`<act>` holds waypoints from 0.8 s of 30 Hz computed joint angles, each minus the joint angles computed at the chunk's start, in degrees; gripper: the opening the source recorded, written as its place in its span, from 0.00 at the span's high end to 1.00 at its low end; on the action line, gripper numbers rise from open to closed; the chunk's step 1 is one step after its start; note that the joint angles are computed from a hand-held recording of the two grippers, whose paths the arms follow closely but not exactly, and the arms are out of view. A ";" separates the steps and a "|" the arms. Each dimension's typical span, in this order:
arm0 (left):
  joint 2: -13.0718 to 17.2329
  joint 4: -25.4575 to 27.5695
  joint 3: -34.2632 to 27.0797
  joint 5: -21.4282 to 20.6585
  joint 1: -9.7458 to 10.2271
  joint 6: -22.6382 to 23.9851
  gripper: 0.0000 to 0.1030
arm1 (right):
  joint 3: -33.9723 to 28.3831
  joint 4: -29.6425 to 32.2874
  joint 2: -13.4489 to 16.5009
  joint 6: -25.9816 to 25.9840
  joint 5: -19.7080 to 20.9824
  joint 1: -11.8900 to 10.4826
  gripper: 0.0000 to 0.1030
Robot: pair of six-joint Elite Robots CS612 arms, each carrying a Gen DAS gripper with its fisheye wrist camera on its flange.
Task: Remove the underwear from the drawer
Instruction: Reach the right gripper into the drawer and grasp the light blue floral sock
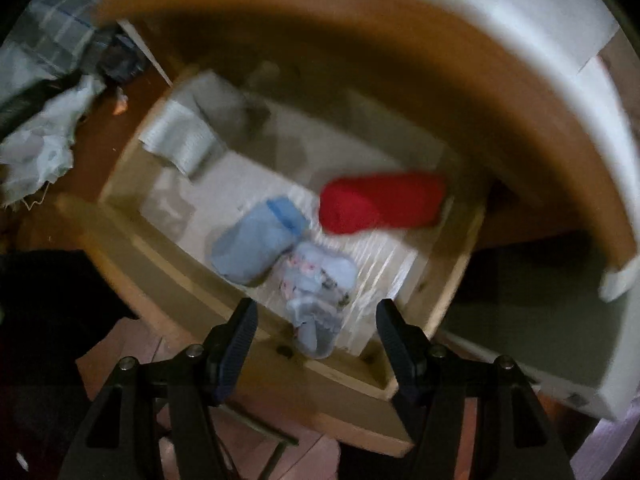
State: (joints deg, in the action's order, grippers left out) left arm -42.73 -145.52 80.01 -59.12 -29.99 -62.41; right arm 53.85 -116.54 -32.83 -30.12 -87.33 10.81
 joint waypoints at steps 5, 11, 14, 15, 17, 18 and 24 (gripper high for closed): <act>-0.16 -0.58 0.36 -0.99 0.26 -0.59 0.12 | -6.52 8.91 5.10 3.14 -3.10 0.46 0.38; -0.19 -1.63 0.63 -1.79 0.41 -1.22 0.09 | -16.77 20.34 11.45 7.04 -4.88 0.88 0.28; -0.15 -1.42 0.50 -1.94 0.43 -0.86 0.09 | -21.34 23.93 14.31 7.72 -6.07 1.22 0.28; -0.10 -1.37 0.44 -1.99 0.41 -0.78 0.09 | -22.48 24.98 14.98 7.37 -6.30 1.32 0.28; -0.07 -1.19 0.36 -1.92 0.38 -0.89 0.09 | -24.67 26.57 16.28 6.60 -6.82 1.59 0.28; -0.06 -1.29 0.38 -2.00 0.38 -0.91 0.09 | -25.72 27.17 16.93 6.40 -7.71 1.80 0.28; -0.03 -1.38 0.42 -2.81 0.49 -1.31 0.09 | -31.33 30.29 20.31 4.98 -11.88 2.67 0.28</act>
